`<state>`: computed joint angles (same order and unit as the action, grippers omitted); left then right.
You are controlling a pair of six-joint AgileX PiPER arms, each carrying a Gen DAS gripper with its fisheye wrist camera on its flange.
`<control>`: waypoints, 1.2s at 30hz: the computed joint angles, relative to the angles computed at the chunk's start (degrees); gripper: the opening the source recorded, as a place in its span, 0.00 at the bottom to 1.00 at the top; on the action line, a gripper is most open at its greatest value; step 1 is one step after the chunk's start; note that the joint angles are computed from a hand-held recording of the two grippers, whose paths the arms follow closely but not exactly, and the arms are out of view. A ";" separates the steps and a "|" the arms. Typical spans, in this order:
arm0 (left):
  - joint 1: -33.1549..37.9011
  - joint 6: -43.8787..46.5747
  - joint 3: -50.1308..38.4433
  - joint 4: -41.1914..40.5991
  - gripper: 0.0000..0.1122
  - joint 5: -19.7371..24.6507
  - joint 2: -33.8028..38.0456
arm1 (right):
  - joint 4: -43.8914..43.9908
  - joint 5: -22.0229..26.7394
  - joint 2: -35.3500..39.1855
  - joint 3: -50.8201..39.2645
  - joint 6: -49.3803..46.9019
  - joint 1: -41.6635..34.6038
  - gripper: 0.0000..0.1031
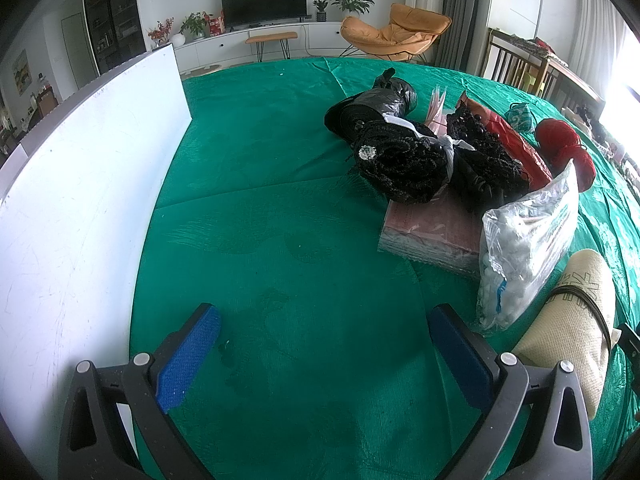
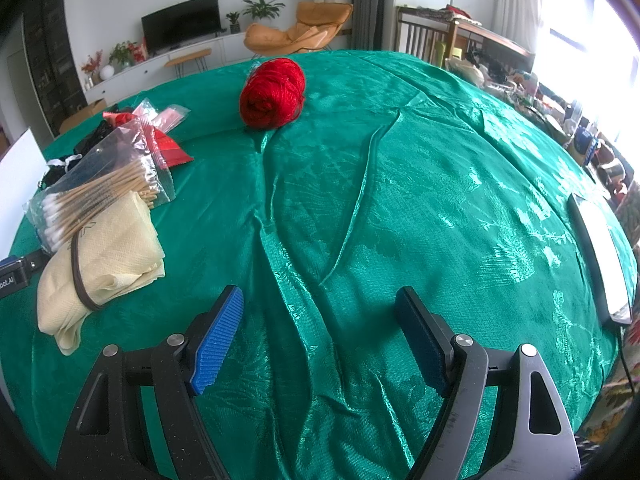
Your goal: Organize soft objects
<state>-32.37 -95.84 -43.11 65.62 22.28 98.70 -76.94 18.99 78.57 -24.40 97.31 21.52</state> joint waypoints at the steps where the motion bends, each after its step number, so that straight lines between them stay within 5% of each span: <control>1: 0.05 0.03 0.01 0.01 0.92 -0.04 -0.02 | -0.06 -0.01 0.03 -0.01 0.04 -0.02 0.78; 8: -0.41 -0.93 -0.29 -0.32 0.92 0.70 0.33 | -0.33 -0.02 0.09 0.00 0.30 -0.05 0.79; 15: -2.43 7.32 2.20 -8.56 0.92 0.56 -2.72 | -0.34 -0.04 0.14 -0.02 0.32 -0.06 0.79; 27: -4.96 -0.95 5.59 -1.99 0.92 1.06 -4.53 | -0.38 -0.10 0.18 -0.06 0.29 -0.15 0.79; 32: -4.69 6.13 6.06 -7.72 0.92 0.32 -5.73 | -0.51 -0.10 0.24 -0.08 0.40 -0.17 0.79; 36: -5.78 -0.52 7.60 -1.74 0.92 0.32 -6.20 | -0.33 -0.58 0.10 -0.04 -0.03 -0.44 0.79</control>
<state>-38.14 -96.35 -35.50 63.88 22.60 92.50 -77.27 18.41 78.68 -24.43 97.28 21.08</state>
